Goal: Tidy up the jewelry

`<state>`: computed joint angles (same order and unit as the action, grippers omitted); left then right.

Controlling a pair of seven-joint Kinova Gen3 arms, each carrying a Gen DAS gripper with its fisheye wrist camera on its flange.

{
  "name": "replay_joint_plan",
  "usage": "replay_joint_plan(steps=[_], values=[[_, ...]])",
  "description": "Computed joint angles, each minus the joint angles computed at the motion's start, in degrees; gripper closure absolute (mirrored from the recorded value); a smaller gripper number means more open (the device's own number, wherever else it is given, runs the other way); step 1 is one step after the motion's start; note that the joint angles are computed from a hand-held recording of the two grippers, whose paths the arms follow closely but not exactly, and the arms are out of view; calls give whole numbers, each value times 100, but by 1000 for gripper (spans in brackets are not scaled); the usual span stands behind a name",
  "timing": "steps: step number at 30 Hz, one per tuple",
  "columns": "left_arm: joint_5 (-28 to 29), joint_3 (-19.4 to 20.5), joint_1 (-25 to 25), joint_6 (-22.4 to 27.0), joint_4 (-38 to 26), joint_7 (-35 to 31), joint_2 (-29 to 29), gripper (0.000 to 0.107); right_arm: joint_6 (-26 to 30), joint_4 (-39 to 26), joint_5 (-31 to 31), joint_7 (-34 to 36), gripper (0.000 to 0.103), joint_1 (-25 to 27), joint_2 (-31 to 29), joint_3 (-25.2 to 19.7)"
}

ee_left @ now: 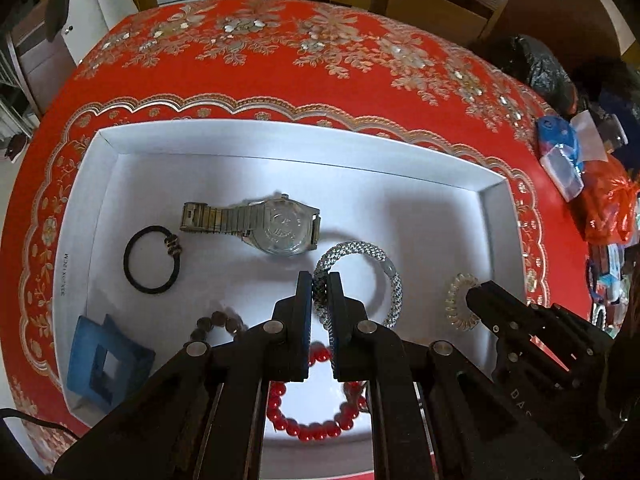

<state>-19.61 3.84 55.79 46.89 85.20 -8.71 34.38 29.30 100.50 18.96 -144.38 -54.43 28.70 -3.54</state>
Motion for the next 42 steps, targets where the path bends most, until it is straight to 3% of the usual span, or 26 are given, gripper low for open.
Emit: replay_joint_plan(steps=[6,7,10,11,15,16,21,28,42], values=[[44,9,-36,110,-108,-75,128,102,-193,105,-171,84,94,181,-19,-90],[69,12,-53,67,-85,-69,130,102,-233,139,-179,64,91,159,-43,-61],[132,24,-93,13,-59,-96,142,100,-456,331,-170,-26,66,112,-168,20],[125,8,-75,-1,-46,-83,136,99,-537,398,-156,-47,66,133,-221,-7],[130,-34,-19,-76,59,45,43,70,-647,580,-1,-375,66,-166,-435,242],[108,-60,26,-108,119,130,-9,68,-695,647,41,-482,66,-223,-506,274],[-202,-117,313,191,154,463,-167,68,-628,857,505,-1240,66,-703,-773,483],[-743,-29,715,645,342,1113,-450,68,-334,1038,1237,-2467,62,-1125,-991,355],[-1450,546,1426,1363,892,2553,-912,68,769,1030,2276,-4349,58,-1699,-1242,-518]])
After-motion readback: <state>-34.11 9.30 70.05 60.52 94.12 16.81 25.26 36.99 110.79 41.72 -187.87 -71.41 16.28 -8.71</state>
